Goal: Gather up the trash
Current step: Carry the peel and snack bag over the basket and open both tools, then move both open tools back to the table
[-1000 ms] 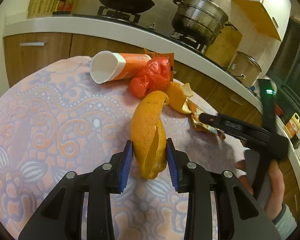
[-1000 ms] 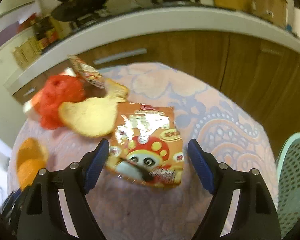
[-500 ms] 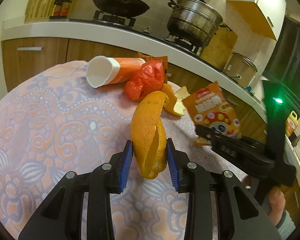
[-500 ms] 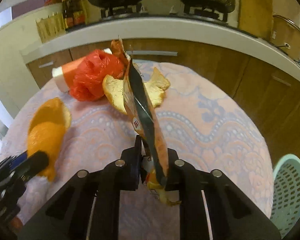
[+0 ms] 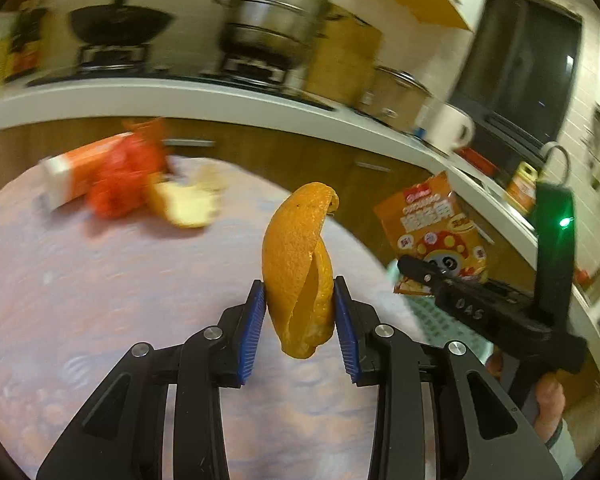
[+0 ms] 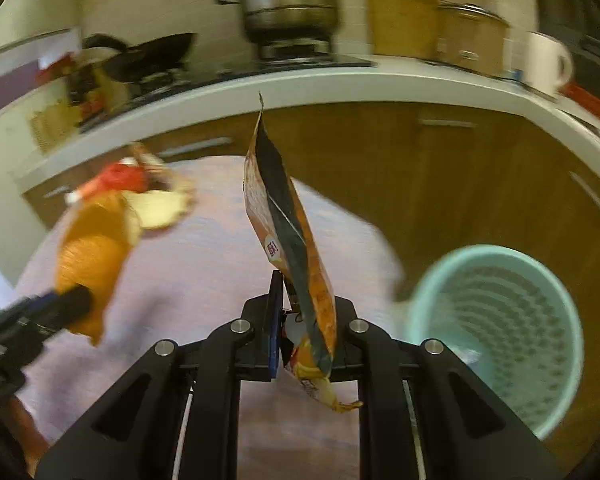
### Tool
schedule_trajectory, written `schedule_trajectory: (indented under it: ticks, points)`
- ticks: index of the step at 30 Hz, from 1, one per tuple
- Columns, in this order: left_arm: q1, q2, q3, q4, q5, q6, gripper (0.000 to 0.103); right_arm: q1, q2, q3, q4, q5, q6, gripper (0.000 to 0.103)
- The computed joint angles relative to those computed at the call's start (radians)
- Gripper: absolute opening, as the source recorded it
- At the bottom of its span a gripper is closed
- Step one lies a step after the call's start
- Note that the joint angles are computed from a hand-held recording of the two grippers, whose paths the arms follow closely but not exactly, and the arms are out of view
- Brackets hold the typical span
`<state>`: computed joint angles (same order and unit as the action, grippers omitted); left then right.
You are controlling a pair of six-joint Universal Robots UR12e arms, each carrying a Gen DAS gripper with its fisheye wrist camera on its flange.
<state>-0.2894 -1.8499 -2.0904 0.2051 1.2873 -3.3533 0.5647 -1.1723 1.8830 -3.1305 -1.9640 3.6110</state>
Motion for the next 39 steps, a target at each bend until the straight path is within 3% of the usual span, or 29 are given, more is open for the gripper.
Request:
schedule_trajectory:
  ticks: [4, 12, 17, 21, 26, 30, 33, 34, 35, 39]
  points:
    - [-0.038, -0.021, 0.063, -0.063, -0.047, 0.037, 0.032, -0.025, -0.054, 0.072, 0.016, -0.051, 0.073, 0.013]
    - [-0.114, -0.092, 0.194, -0.220, -0.102, 0.127, 0.032, -0.093, -0.122, 0.187, 0.036, -0.055, 0.193, 0.013]
    - [-0.144, -0.140, 0.254, -0.316, -0.124, 0.155, 0.033, -0.128, -0.127, 0.221, 0.052, -0.018, 0.239, 0.013]
    - [-0.164, -0.174, 0.303, -0.428, -0.150, 0.241, 0.034, -0.158, -0.131, 0.230, 0.109, 0.039, 0.279, 0.013]
    - [-0.176, -0.218, 0.361, -0.509, -0.176, 0.227, 0.036, -0.193, -0.147, 0.260, 0.128, 0.105, 0.314, 0.014]
    - [-0.191, -0.230, 0.383, -0.524, -0.131, 0.252, 0.050, -0.207, -0.153, 0.274, 0.138, 0.129, 0.313, 0.016]
    - [-0.188, -0.228, 0.381, -0.512, -0.134, 0.254, 0.056, -0.216, -0.154, 0.286, 0.128, 0.143, 0.323, 0.035]
    - [-0.184, -0.226, 0.379, -0.512, -0.140, 0.249, 0.059, -0.218, -0.155, 0.290, 0.120, 0.145, 0.333, 0.052]
    - [-0.179, -0.223, 0.373, -0.504, -0.145, 0.243, 0.060, -0.217, -0.154, 0.295, 0.111, 0.139, 0.343, 0.059]
    - [-0.168, -0.203, 0.346, -0.460, -0.137, 0.234, 0.064, -0.212, -0.158, 0.301, 0.100, 0.126, 0.358, 0.059]
